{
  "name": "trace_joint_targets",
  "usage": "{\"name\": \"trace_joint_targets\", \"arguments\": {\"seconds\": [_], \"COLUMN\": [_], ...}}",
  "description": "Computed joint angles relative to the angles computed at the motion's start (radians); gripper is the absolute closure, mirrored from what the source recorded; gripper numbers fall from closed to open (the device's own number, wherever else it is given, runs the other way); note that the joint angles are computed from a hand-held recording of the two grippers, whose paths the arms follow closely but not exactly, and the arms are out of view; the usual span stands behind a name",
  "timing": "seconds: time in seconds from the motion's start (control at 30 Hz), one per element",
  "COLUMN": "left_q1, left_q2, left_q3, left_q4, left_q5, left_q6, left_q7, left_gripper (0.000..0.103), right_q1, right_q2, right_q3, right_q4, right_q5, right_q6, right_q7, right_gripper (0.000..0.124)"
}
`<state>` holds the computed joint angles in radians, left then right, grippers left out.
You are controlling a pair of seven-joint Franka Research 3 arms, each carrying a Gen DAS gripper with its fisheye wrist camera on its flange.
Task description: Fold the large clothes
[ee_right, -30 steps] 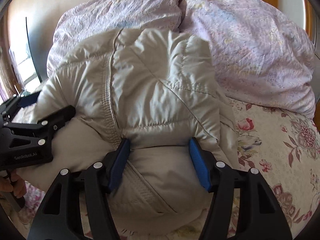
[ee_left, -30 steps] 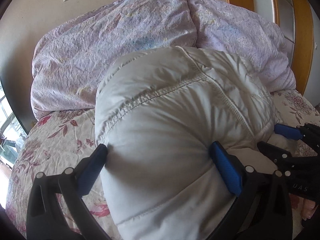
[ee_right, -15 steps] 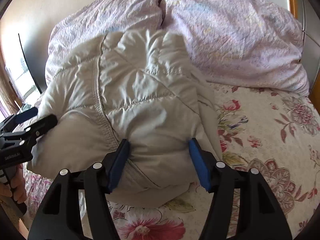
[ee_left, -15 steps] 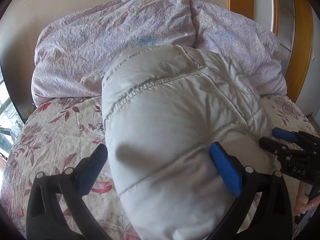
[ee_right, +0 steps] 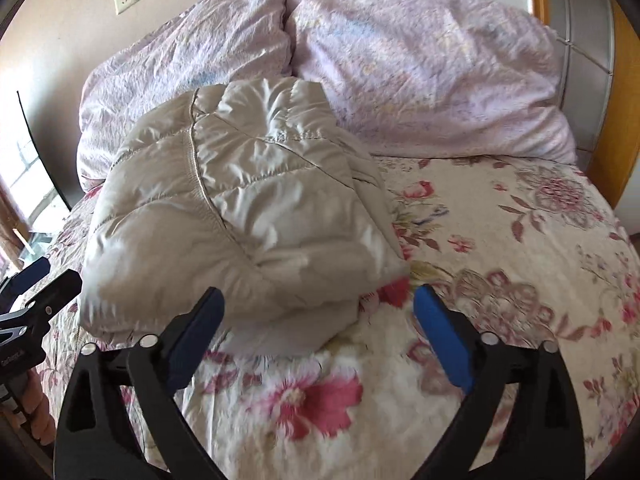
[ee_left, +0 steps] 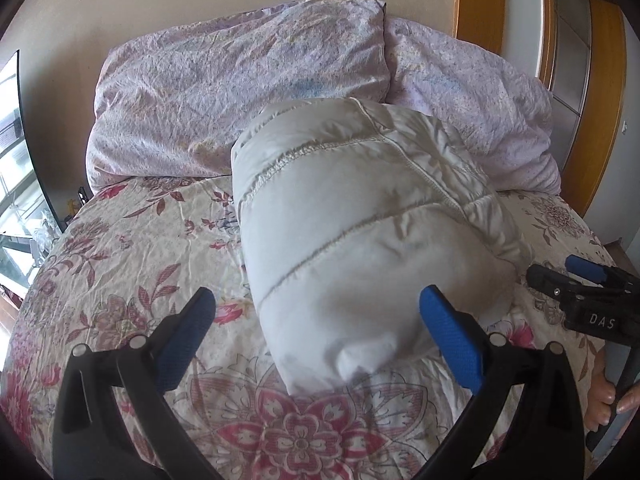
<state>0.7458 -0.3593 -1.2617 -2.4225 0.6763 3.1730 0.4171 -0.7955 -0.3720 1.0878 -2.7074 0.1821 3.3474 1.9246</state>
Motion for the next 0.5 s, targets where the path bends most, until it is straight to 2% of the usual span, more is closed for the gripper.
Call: {"name": "trace_joint_targets", "arguments": {"seconds": [0.07, 0.2, 0.3, 0.4, 0.5], "left_q1": [-0.073, -0.233, -0.329, -0.433, -0.519], "left_q2": [-0.020, -0.035, -0.049, -0.064, -0.092], "left_q3": [0.061, 0.190, 0.280, 0.374, 0.442], "left_q4": [-0.029, -0.072, -0.112, -0.149, -0.177], "left_q5": [-0.004, 0.005, 0.018, 0.019, 0.023], "left_q6": [0.003, -0.042, -0.024, -0.019, -0.032], "left_q7": [0.000, -0.007, -0.032, -0.055, -0.069], "left_gripper": [0.002, 0.002, 0.002, 0.002, 0.002], "right_q1": [0.046, 0.202, 0.296, 0.391, 0.479], "right_q2": [-0.069, -0.114, -0.144, -0.184, -0.217], "right_q3": [-0.023, -0.150, -0.224, -0.288, -0.354], "right_q4": [-0.029, -0.097, -0.139, -0.175, -0.205], "right_q5": [0.020, 0.022, 0.044, 0.065, 0.056], "right_q6": [-0.024, -0.002, 0.005, -0.023, -0.055], "right_q7": [0.032, 0.052, 0.052, 0.057, 0.068], "right_gripper": [0.022, 0.022, 0.022, 0.022, 0.022]}}
